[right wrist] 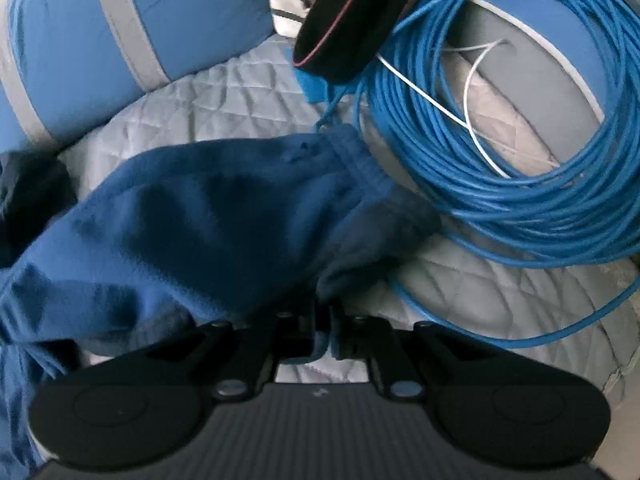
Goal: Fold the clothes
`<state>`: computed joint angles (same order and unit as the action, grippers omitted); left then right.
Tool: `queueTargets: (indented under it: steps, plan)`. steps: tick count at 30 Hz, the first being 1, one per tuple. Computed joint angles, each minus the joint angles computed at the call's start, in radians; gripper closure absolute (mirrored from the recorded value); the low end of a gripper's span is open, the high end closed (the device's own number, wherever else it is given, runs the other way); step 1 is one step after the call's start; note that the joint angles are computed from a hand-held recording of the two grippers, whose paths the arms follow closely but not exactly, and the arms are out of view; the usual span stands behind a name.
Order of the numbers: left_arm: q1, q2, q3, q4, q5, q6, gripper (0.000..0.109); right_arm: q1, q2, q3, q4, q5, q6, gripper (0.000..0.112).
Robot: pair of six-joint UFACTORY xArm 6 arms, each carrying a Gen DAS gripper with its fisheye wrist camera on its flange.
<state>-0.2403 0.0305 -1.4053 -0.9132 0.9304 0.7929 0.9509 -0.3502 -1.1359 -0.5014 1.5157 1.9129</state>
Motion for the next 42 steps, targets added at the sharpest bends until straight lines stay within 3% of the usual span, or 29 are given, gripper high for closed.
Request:
queueTargets:
  steps: [2, 3, 5, 7, 9, 13, 15, 20, 29, 30, 31, 32, 34, 37, 42]
  plan:
    - [0.001, 0.003, -0.003, 0.004, 0.006, -0.008, 0.006, -0.003, 0.011, -0.018, 0.01, 0.016, -0.017, 0.093]
    - [0.002, 0.004, -0.005, 0.005, 0.009, -0.011, 0.006, -0.006, 0.018, -0.03, 0.019, 0.027, -0.029, 0.077]
    - [0.004, 0.005, -0.006, 0.003, 0.015, -0.014, 0.006, -0.018, 0.031, -0.055, 0.043, 0.056, -0.067, 0.062]
    - [0.005, 0.005, -0.006, 0.003, 0.017, -0.015, 0.006, -0.014, 0.046, -0.088, 0.048, 0.1, -0.088, 0.04]
    - [0.005, 0.005, -0.007, 0.005, 0.018, -0.017, 0.006, -0.004, 0.063, -0.133, 0.046, 0.163, -0.087, 0.03]
    - [0.007, 0.008, -0.013, 0.009, 0.035, -0.033, 0.006, 0.014, 0.063, -0.183, -0.036, 0.214, -0.068, 0.03]
    - [0.008, 0.008, -0.013, 0.007, 0.043, -0.033, 0.006, 0.016, 0.06, -0.199, -0.082, 0.221, -0.062, 0.03]
    - [-0.004, 0.001, -0.002, 0.031, 0.018, -0.028, 0.006, -0.069, 0.045, -0.166, -0.123, 0.095, -0.058, 0.03]
    - [-0.003, 0.02, -0.017, 0.048, 0.024, -0.031, 0.006, -0.234, 0.024, -0.028, -0.058, -0.046, 0.088, 0.035]
    - [-0.005, 0.021, -0.018, 0.051, 0.021, -0.029, 0.006, -0.243, 0.021, -0.008, -0.055, -0.063, 0.105, 0.039]
    - [-0.007, 0.021, -0.017, 0.054, 0.016, -0.025, 0.006, -0.251, 0.018, 0.012, -0.052, -0.08, 0.122, 0.055]
    - [-0.008, 0.022, -0.017, 0.057, 0.014, -0.023, 0.006, -0.255, 0.021, 0.025, -0.055, -0.084, 0.136, 0.058]
    - [-0.008, 0.027, -0.02, 0.062, 0.019, -0.027, 0.006, -0.241, 0.043, 0.015, -0.073, -0.044, 0.123, 0.076]
    - [-0.009, 0.026, -0.017, 0.068, 0.021, -0.024, 0.006, -0.224, 0.047, 0.015, -0.095, -0.008, 0.097, 0.093]
    - [-0.016, 0.018, -0.007, 0.068, 0.011, 0.0, 0.006, -0.188, 0.016, 0.03, -0.142, 0.017, 0.116, 0.101]
